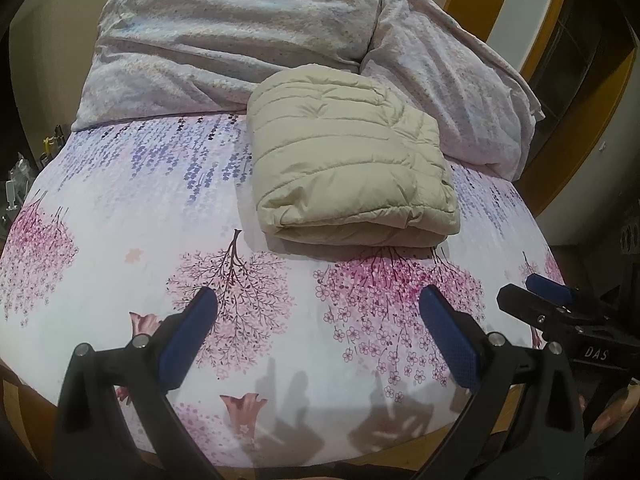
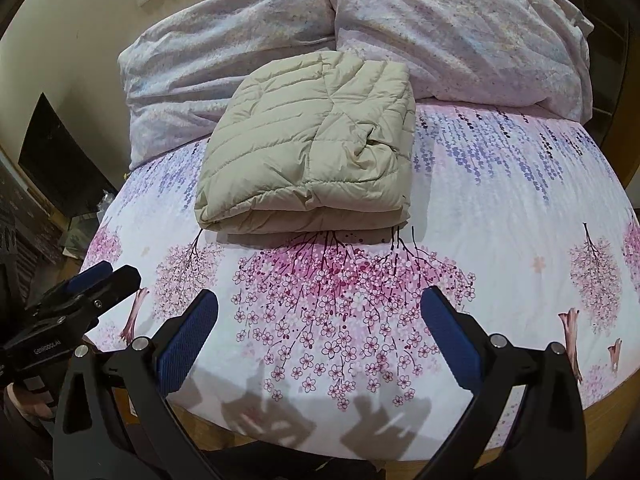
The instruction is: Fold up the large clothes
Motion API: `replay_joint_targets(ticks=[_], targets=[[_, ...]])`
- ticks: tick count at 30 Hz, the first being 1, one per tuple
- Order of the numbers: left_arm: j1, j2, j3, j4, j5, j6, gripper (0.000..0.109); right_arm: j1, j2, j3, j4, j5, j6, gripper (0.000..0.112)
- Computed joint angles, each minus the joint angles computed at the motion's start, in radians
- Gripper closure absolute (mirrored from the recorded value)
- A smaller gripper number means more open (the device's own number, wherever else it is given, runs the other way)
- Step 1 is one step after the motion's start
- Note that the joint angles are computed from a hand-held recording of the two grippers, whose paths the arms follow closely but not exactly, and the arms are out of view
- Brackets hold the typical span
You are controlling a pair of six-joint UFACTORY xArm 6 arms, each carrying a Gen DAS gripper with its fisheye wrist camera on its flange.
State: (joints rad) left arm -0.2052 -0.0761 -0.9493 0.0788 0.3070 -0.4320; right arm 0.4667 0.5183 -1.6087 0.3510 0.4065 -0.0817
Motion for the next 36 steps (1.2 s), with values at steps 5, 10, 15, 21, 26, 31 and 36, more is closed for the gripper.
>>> replay_joint_targets(ticks=[5,10,15,21,26,31,36], targets=[[-0.001,0.002,-0.001,-0.004,-0.001,0.001,0.008,0.003,0.002,-0.001,0.004,-0.005,0.004,0.011],[0.000,0.009,-0.007,-0.018,-0.002,0.015,0.008,0.002,0.003,-0.003,0.004,-0.005,0.005,0.011],[-0.002,0.016,-0.012,-0.032,-0.005,0.027,0.008,0.002,0.005,-0.005,0.004,-0.007,0.012,0.011],[-0.001,0.019,-0.014,-0.037,-0.005,0.028,0.008,0.000,0.006,-0.008,0.009,-0.007,0.011,0.011],[-0.001,0.020,-0.016,-0.037,-0.004,0.029,0.008,0.000,0.007,-0.009,0.007,-0.006,0.015,0.011],[-0.001,0.022,-0.019,-0.040,-0.001,0.031,0.008,0.001,0.012,-0.015,0.002,-0.002,0.025,0.011],[-0.003,0.023,-0.020,-0.038,-0.001,0.029,0.008,0.004,0.017,-0.019,-0.005,0.000,0.040,0.011]])
